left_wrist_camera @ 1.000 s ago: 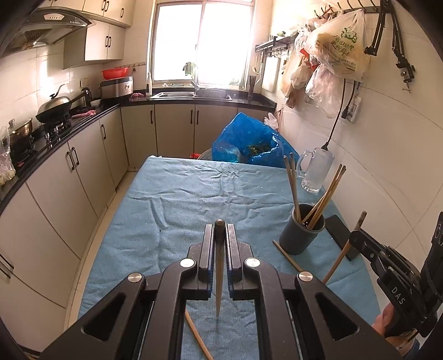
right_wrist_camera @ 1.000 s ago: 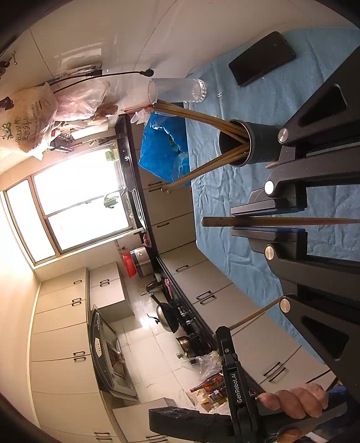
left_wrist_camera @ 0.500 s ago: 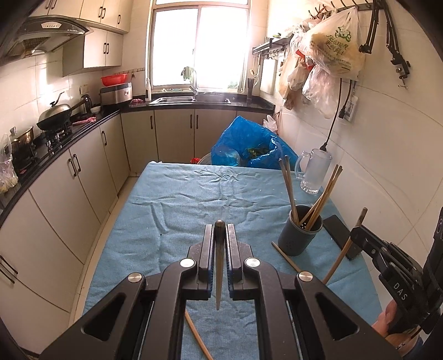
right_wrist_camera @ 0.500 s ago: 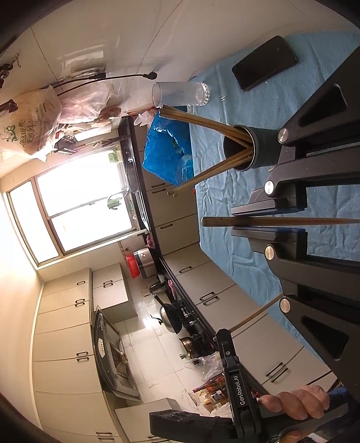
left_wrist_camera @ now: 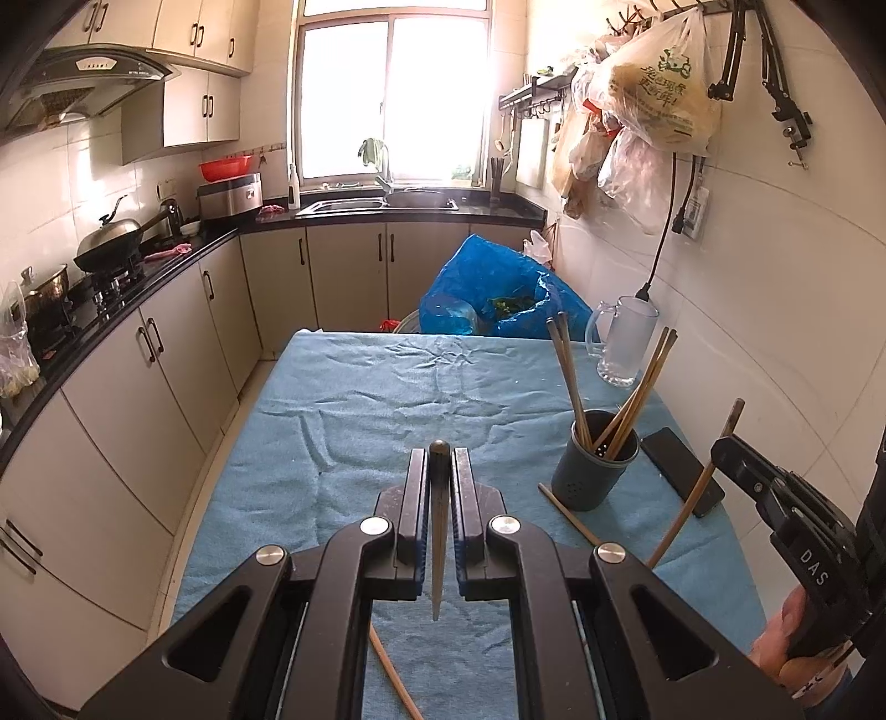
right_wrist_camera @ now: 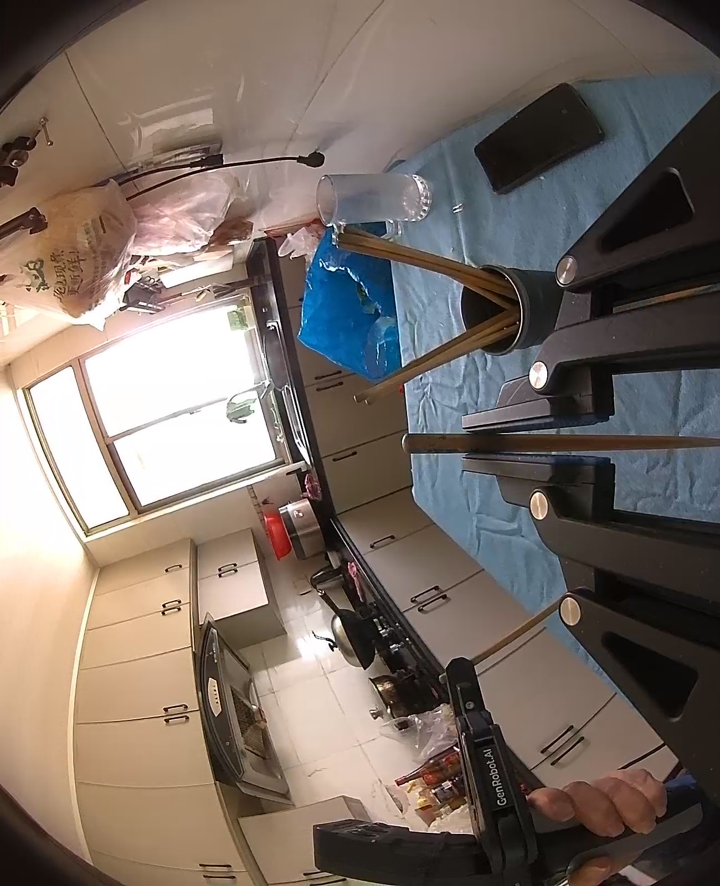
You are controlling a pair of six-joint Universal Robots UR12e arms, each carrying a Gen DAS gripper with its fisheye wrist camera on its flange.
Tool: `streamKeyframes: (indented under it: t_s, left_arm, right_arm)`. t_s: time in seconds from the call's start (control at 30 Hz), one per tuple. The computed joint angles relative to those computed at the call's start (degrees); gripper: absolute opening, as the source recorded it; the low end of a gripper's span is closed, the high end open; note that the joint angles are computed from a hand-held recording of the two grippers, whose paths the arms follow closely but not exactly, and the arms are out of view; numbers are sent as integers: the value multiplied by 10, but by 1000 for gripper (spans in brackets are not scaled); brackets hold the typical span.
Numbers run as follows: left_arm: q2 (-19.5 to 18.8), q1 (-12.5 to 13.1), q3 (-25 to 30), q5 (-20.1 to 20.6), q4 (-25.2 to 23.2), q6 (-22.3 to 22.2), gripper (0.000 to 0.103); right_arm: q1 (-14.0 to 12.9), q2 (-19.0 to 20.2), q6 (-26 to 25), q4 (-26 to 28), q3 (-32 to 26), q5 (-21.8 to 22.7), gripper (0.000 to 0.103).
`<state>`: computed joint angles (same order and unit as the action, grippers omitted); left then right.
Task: Organize utensils
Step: 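Carry both held chopsticks up and over the black cup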
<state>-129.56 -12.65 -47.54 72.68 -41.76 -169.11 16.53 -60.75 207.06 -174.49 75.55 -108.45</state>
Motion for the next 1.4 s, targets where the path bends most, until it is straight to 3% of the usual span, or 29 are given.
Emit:
streamKeyframes:
  t_s: [0.9,1.2,1.4]
  left_arm:
    - [-18,-18,50,2,-28,22,7]
    - [-52,-27,138,-30,-54,14,7]
    - [-109,-37,262,-53,-98,-10,7]
  right_arm:
    - [-7,-21,-8,-31,19,-30,8]
    - [-24,-26,1,-28,10,-42,8]
    - [-35,-20,-4,-28,-15,-66,8]
